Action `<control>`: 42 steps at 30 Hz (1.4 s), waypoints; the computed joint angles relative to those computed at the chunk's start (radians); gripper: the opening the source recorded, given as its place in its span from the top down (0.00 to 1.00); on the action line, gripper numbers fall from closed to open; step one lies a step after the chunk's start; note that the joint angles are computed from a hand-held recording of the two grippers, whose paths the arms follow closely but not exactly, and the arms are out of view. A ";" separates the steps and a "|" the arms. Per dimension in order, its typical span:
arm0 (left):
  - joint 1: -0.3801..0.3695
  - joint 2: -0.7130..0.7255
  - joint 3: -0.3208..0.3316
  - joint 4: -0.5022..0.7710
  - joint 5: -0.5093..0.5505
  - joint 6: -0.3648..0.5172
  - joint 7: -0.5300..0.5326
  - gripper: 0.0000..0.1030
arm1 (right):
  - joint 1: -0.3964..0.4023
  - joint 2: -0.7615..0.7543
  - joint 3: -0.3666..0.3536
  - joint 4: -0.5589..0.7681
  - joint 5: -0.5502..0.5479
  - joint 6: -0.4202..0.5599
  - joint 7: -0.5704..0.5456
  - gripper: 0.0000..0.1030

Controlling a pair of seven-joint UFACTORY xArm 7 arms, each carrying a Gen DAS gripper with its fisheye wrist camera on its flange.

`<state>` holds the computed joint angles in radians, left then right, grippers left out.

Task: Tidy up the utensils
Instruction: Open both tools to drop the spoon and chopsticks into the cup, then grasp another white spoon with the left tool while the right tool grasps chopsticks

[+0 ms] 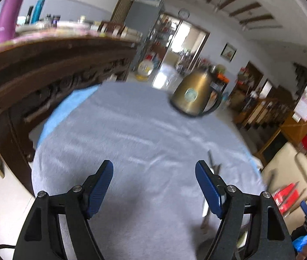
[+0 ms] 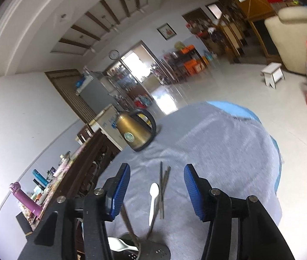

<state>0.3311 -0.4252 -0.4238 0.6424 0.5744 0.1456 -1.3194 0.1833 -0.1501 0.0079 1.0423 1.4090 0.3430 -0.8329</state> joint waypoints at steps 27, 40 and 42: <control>-0.339 0.791 0.173 0.679 -0.208 0.146 0.801 0.24 | -0.126 0.337 0.117 0.173 -0.311 0.046 0.273 0.47; -0.508 0.921 0.334 0.837 -0.329 0.222 0.958 0.24 | -0.162 0.417 0.157 0.227 -0.387 0.042 0.339 0.47; -0.532 0.937 0.359 0.861 -0.345 0.230 0.980 0.24 | -0.166 0.428 0.161 0.235 -0.404 0.040 0.352 0.47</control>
